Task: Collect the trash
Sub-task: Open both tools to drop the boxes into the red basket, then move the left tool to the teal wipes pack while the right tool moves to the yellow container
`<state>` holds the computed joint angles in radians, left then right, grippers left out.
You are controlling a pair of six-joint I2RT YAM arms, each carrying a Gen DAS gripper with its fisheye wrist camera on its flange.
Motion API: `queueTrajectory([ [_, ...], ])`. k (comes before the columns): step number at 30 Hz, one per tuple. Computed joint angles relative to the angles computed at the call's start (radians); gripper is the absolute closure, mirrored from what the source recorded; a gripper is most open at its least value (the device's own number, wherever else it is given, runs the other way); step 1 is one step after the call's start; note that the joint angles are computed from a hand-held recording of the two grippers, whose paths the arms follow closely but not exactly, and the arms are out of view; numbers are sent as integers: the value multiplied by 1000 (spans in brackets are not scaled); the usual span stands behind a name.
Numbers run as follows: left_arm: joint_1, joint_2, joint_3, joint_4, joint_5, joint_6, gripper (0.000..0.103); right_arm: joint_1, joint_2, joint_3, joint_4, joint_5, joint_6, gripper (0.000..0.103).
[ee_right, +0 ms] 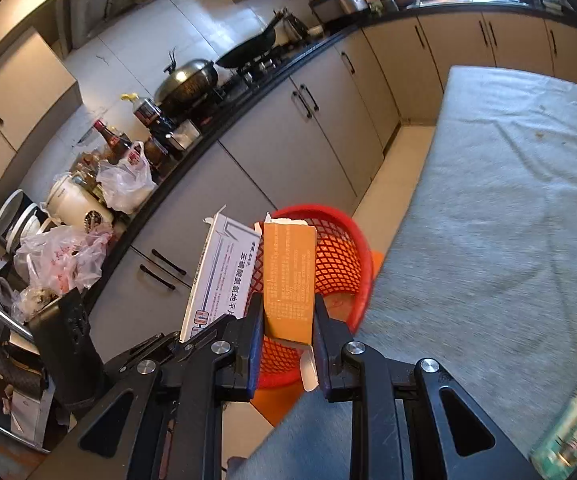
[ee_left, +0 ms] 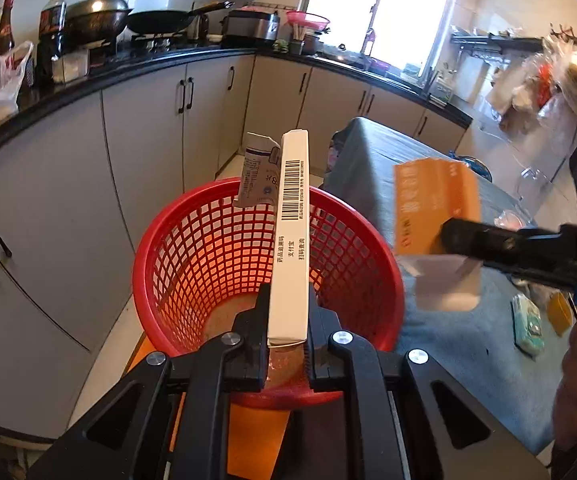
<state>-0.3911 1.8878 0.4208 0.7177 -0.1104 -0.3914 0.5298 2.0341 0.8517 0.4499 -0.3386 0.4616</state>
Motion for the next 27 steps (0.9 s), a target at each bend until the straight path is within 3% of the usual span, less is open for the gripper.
queueTrajectory([
  [9,9,84,65,-17,-19,0,90,26,162,176,-92,14,13,77],
  [12,15,88,68,-14,-8,3,85,23,176,193,-100,11,15,77],
  [16,21,75,52,4,-4,-2,73,17,153,166,-86,7,11,75],
  [27,12,-53,-21,-11,-35,-26,69,-11,8,-15,16,0,3,74],
])
